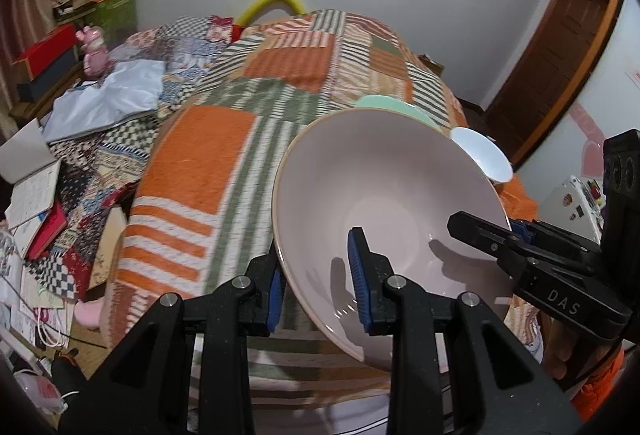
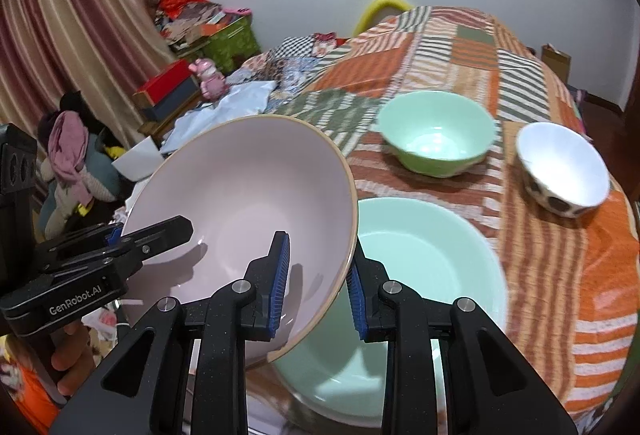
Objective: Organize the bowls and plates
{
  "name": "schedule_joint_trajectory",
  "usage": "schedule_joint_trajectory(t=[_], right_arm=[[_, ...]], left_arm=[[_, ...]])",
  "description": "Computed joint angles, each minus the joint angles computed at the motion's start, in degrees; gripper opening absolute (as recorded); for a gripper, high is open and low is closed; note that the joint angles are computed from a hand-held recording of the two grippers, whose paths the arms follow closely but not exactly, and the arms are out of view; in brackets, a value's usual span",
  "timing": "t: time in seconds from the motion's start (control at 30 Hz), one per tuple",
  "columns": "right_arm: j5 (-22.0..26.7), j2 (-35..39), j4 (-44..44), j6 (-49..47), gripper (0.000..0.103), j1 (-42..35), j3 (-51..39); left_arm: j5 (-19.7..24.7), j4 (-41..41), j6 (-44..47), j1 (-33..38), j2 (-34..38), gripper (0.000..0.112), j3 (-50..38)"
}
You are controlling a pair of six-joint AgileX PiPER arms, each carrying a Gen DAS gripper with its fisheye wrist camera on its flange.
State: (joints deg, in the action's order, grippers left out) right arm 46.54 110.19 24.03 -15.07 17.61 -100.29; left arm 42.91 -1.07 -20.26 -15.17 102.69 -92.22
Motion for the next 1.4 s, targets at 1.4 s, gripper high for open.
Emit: schedule_joint_trajectory(t=[1.4], right_arm=[[15.6,20.5,-7.0,5.4,0.025,8.1,-26.6]], left_arm=[[-2.5,-11.1,11.0,14.5,3.8,0.029,8.9]])
